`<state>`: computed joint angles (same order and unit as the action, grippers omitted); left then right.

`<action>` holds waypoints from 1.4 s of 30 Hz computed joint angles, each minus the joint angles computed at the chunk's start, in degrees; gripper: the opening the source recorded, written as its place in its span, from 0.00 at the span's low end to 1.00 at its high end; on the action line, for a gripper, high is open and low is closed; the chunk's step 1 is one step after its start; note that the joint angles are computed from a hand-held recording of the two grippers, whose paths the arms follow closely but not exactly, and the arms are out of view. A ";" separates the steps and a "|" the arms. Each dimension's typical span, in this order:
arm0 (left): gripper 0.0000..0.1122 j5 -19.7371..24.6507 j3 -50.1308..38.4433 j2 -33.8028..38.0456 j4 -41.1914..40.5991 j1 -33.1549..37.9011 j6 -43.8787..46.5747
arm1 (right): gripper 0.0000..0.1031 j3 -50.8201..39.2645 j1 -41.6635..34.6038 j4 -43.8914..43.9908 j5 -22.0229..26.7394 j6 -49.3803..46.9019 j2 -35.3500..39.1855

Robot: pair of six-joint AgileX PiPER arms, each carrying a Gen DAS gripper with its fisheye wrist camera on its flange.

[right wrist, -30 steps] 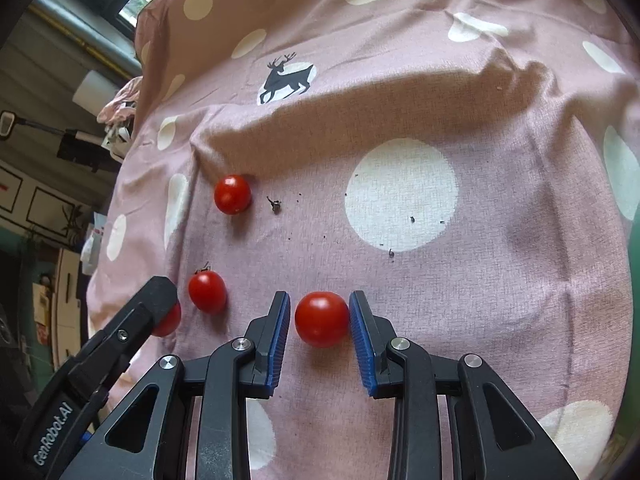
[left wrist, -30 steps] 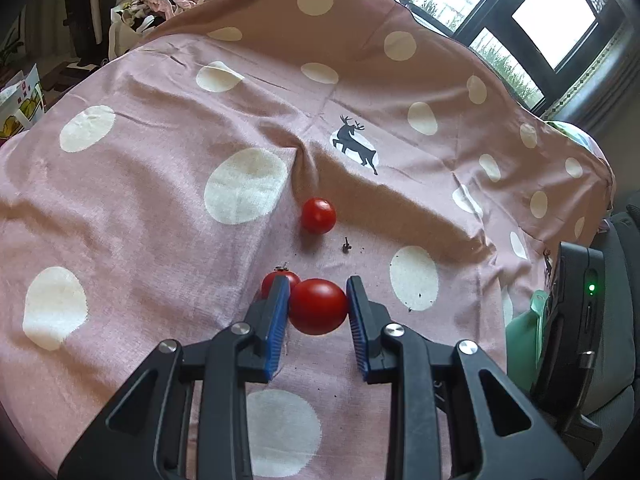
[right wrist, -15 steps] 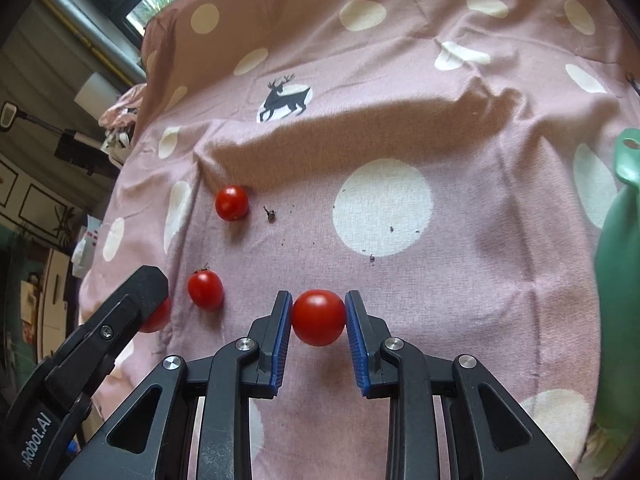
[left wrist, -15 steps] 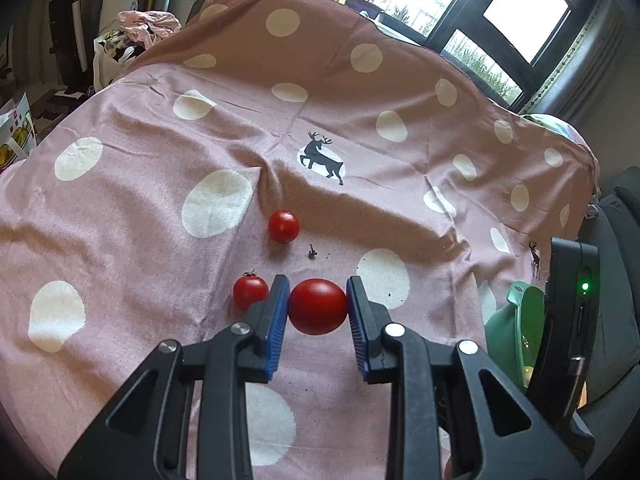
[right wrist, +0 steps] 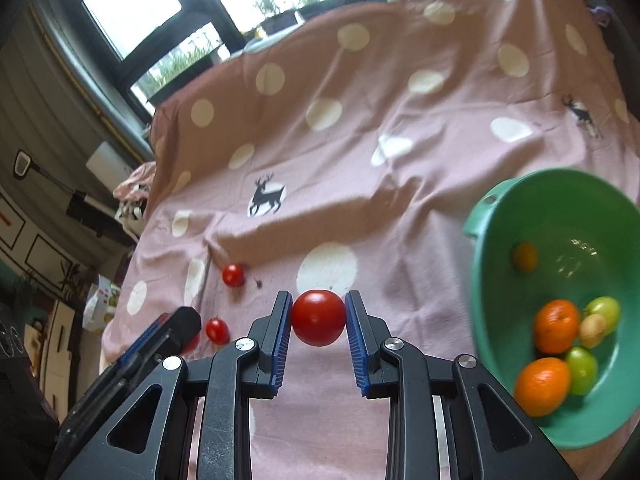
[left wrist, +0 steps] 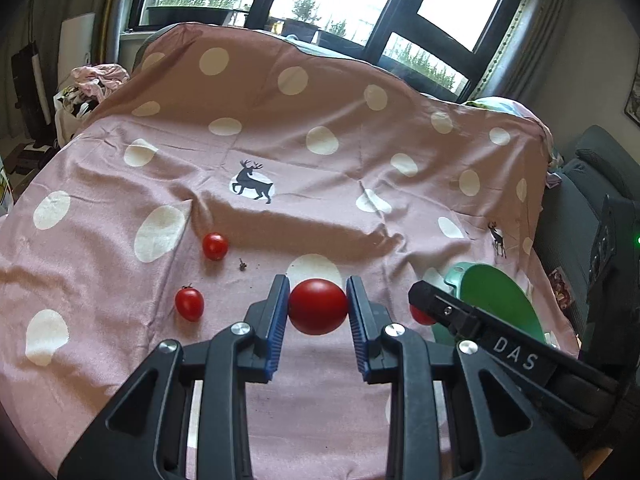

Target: Organize fruits

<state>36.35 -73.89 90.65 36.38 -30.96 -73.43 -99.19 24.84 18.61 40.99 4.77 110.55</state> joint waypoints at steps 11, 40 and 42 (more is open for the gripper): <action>0.26 1.58 -6.29 3.35 3.36 -7.01 1.78 | 0.28 9.31 -5.07 -5.25 -6.56 4.83 -9.41; 0.26 8.46 -42.18 30.80 -28.65 -9.03 36.86 | 0.28 12.25 -18.83 -7.05 -3.61 12.07 -9.04; 0.26 10.00 -44.15 32.09 -29.23 -8.98 37.29 | 0.28 11.93 -19.51 -6.30 -3.09 11.74 -8.40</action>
